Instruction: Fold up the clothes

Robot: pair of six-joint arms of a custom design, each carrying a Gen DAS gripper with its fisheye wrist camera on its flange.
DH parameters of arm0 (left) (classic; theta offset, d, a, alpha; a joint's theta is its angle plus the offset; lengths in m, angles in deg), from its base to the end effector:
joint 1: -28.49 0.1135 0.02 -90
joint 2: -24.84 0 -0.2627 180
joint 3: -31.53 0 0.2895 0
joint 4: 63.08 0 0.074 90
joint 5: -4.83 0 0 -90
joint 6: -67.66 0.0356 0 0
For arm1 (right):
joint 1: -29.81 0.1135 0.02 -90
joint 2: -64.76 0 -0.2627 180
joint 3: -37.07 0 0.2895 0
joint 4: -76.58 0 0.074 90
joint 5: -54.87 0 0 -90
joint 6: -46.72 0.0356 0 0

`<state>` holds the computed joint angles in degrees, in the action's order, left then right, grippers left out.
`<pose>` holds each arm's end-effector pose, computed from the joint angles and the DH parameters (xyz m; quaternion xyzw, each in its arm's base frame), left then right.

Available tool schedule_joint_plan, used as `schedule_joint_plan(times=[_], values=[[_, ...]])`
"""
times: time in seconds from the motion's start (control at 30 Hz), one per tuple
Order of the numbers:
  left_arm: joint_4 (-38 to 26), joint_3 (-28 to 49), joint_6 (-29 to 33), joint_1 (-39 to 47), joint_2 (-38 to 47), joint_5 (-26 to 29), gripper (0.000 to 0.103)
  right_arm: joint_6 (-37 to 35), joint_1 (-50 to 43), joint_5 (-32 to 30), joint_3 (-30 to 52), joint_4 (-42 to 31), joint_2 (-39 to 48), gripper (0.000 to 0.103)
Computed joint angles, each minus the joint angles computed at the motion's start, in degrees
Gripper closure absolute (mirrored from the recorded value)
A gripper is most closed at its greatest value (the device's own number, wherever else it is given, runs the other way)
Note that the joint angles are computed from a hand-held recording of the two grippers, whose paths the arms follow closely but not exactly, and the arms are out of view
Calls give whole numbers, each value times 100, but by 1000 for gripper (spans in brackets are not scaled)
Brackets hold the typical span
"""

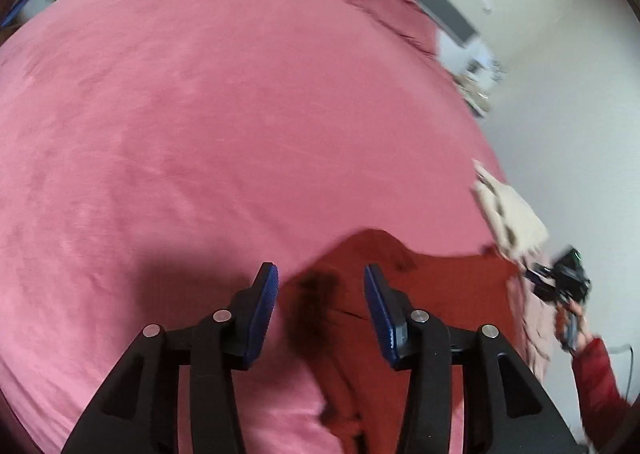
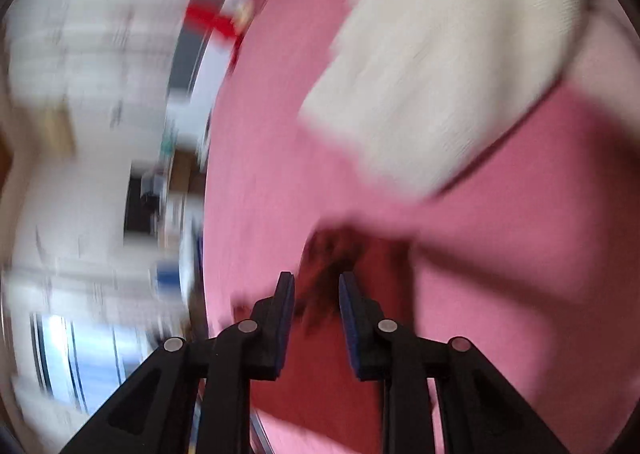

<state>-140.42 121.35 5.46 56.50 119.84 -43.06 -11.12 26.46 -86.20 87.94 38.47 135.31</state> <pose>0.3152 0.1406 0.2495 0.0217 0.9313 -0.2883 0.2216 0.2577 0.0127 0.1822 0.1505 0.8621 0.4634 0.1394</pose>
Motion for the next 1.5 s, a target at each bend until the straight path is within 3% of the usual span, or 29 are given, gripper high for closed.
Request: schedule_joint_plan(times=[0.1, 0.2, 0.3, 0.4, 0.47, 0.53, 0.63, 0.73, 0.8, 0.93, 1.0, 1.1, 1.17, 1.37, 1.5], values=[[-592, -347, 960, -514, -259, 104, 56, -387, 983, -265, 466, -32, 830, 79], [-544, -853, 1422, -1503, -525, -151, 56, -1105, 1750, 183, 1378, -615, 1945, 79], [136, -896, 848, -2389, -364, -831, 56, -976, 1849, 520, 2012, -569, 2635, 79], [869, -405, -105, -2633, 69, -1204, 56, -414, 1676, 1006, 2286, 97, 2809, 82], [1691, -191, -1000, -2543, 54, -1555, 56, 49, 1463, 1628, 2021, 836, 2466, 79], [2385, -177, -1746, -2322, -118, -2040, 56, 250, 1233, 1756, 1662, 1358, 2066, 79], [2794, -648, -1904, -1871, -654, -1901, 56, -39, 809, 1540, 939, 1354, 1061, 79], [2302, -1331, -905, -1063, -1330, -1210, 53, -635, 370, 1260, 300, 801, -25, 78], [1821, -1976, -222, -703, -1894, -888, 44, -1277, 116, 1078, -219, 8, -932, 76], [275, -2859, 1474, 44, -2806, -816, 44, -3002, -637, 715, -934, -2216, -2716, 76], [-276, -3268, 2077, 309, -3281, -824, 44, -3578, -579, 875, -1255, -3010, -3324, 76], [-679, -3641, 2463, 402, -3744, -918, 43, -3216, 166, 1349, -1631, -3069, -3964, 76], [-620, -3802, 2359, 154, -3890, -1037, 42, -2753, 786, 1797, -1777, -2674, -4090, 76], [-466, -4040, 1913, -628, -4478, -1523, 38, -2246, 2448, 3074, -1752, -1691, -3369, 76], [-291, -4122, 1830, -950, -4600, -1739, 37, -2438, 3115, 3816, -1650, -1580, -3088, 76]])
